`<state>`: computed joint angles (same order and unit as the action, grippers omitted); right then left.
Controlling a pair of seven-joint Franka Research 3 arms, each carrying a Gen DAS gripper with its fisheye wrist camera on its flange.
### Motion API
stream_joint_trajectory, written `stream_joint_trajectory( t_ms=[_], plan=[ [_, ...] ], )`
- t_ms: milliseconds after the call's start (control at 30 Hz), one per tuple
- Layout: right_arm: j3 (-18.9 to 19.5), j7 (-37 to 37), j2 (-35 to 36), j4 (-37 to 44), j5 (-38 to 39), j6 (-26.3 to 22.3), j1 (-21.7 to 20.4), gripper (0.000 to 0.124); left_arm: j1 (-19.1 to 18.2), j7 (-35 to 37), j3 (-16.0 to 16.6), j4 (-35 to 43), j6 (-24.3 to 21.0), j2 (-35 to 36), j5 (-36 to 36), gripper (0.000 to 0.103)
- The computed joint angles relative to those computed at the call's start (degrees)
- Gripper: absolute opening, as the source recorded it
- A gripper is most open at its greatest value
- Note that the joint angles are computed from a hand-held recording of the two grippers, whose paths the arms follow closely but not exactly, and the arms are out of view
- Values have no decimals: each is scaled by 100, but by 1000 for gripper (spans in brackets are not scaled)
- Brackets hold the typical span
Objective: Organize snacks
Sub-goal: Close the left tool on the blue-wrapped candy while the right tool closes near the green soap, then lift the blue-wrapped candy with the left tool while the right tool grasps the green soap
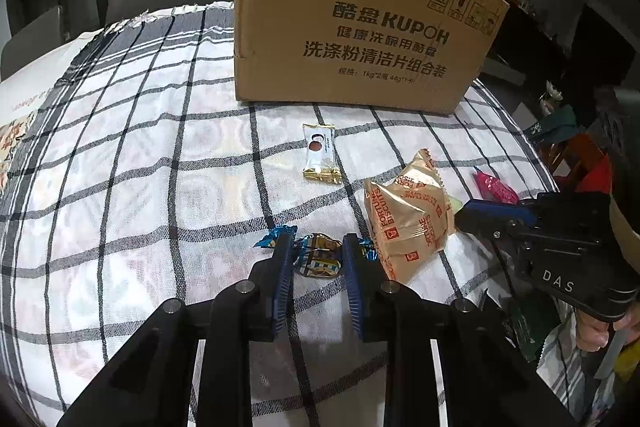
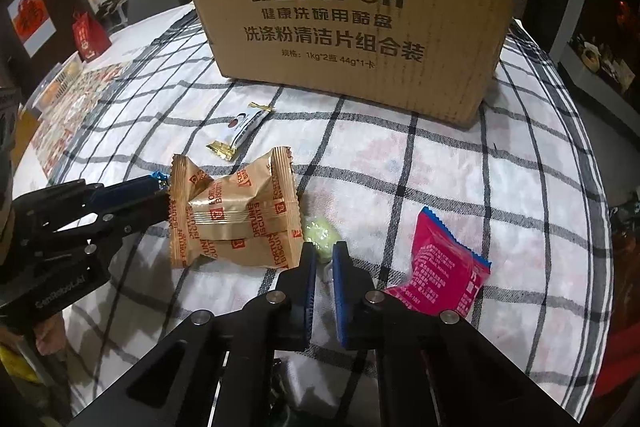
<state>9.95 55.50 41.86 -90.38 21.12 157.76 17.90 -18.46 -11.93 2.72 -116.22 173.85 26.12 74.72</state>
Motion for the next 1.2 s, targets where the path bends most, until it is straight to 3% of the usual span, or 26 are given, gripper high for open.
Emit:
stream_joint_trajectory(
  t_ms=[233,333,467,967,1033,1100,1200],
  plan=[
    [-43,-98,-7,47,-88,-243,21,8,-13,-77,-72,-46,-189,-125,212,25],
    [-154,-109,2,51,-224,-109,120,9,6,-117,-126,-46,-276,-150,301,25],
    [-183,-174,86,207,-382,-184,147,29,62,-202,-206,-45,-343,-168,423,25],
    [-501,212,380,679,-934,-166,444,29,279,-614,-337,-32,-299,-185,831,25],
    [-516,272,380,690,-960,-123,448,31,292,-654,-350,-31,-315,-197,886,25],
    [-508,235,353,635,-1011,-8,445,42,308,-667,-371,-22,-333,-197,920,25],
    [-593,208,313,513,-1162,317,520,43,324,-668,-400,-18,-384,-199,946,25]
  ],
)
